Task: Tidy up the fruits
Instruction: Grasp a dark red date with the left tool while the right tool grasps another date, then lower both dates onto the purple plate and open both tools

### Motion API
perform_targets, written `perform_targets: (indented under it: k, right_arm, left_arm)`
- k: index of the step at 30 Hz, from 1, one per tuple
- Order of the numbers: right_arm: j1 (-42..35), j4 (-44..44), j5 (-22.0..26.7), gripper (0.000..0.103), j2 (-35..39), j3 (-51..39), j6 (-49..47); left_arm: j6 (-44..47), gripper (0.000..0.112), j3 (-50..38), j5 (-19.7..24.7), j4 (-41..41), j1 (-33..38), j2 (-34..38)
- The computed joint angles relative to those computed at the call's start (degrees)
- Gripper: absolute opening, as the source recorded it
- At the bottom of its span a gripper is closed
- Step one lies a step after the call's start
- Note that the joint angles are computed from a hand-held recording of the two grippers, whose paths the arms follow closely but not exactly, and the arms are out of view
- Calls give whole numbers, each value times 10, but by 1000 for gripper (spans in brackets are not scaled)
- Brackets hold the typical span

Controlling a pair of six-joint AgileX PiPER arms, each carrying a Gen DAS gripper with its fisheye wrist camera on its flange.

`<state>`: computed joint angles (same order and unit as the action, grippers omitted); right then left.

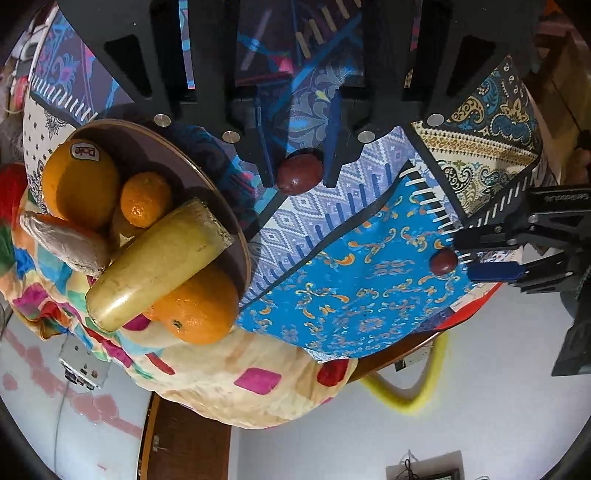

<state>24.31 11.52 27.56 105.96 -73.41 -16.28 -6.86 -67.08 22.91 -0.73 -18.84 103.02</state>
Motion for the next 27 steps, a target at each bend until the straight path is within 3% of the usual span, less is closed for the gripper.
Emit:
perform_targets:
  k: [7, 11, 16, 27]
  right_arm:
    - [-32, 89, -11, 23, -49, 56, -86]
    - [-54, 109, -17, 23, -76, 85, -109]
    - [-84, 127, -27, 24, -109, 118, -132]
    - [-162, 157, -37, 24, -142, 128, -158]
  left_arm:
    - [-14, 39, -34, 9, 31, -15, 26]
    - [-96, 30, -47, 18, 110, -26, 41]
    - [-103, 18, -23, -5, 103, -21, 31]
    - [-98, 17, -45, 15, 85, -51, 10]
